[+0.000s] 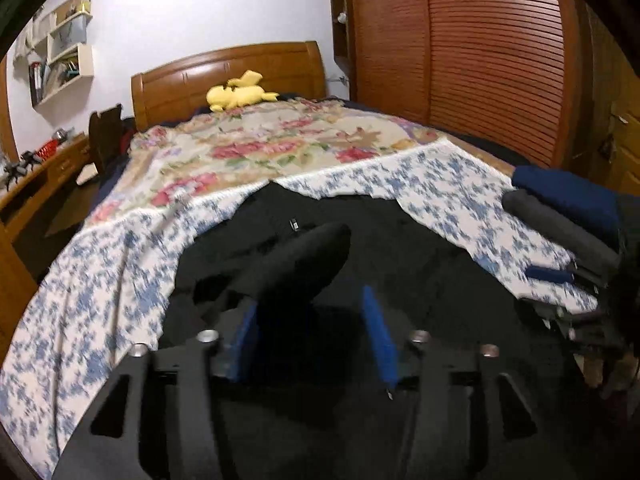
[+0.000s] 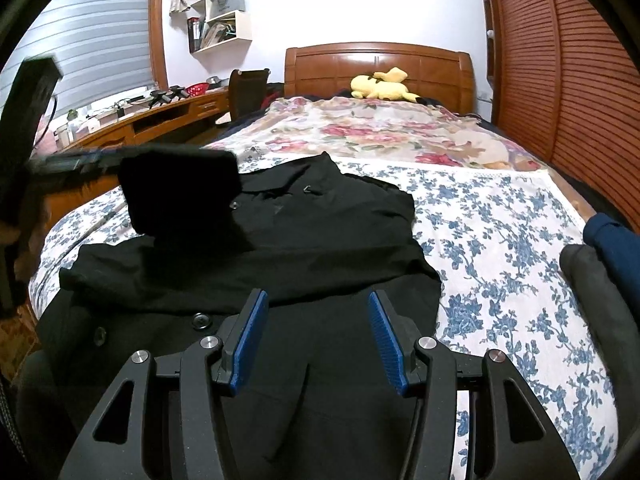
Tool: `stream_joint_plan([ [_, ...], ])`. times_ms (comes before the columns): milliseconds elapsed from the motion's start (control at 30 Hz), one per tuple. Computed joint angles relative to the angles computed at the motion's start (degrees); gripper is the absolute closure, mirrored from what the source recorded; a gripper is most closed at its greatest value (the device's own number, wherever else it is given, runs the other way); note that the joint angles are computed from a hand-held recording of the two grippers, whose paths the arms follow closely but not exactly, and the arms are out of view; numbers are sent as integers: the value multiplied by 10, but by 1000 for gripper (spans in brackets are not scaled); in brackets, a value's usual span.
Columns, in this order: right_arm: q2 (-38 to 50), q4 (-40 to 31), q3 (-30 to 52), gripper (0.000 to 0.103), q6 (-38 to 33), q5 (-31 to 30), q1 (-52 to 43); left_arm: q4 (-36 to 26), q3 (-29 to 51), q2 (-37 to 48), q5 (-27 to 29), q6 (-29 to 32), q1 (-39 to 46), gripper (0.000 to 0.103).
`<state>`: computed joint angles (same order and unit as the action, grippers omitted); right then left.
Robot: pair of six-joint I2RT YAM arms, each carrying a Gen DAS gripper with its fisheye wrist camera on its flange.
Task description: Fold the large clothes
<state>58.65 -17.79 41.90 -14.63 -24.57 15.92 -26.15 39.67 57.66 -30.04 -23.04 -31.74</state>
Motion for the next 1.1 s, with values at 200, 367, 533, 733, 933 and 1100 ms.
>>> stream_joint_plan([
  [200, 7, 1, 4, 49, 5, 13, 19, -17, -50, -42, -25, -43, -51, 30],
  [367, 17, 3, 10, 49, 3, 19, 34, -54, -84, -95, -57, -90, -96, 27],
  [533, 25, 6, 9, 49, -1, 23, 44, -66, -95, -105, -66, -78, -77, 27],
  [733, 36, 6, 14, 49, -9, 19, 40, -14, -118, -100, -17, -29, 2, 27],
  [933, 39, -2, 18, 43, -13, 23, 42, 68, -132, -37, 80, 0, 99, 27],
  [1100, 29, -4, 15, 43, -13, 18, 38, 109, -123, 49, 108, 0, 134, 28],
])
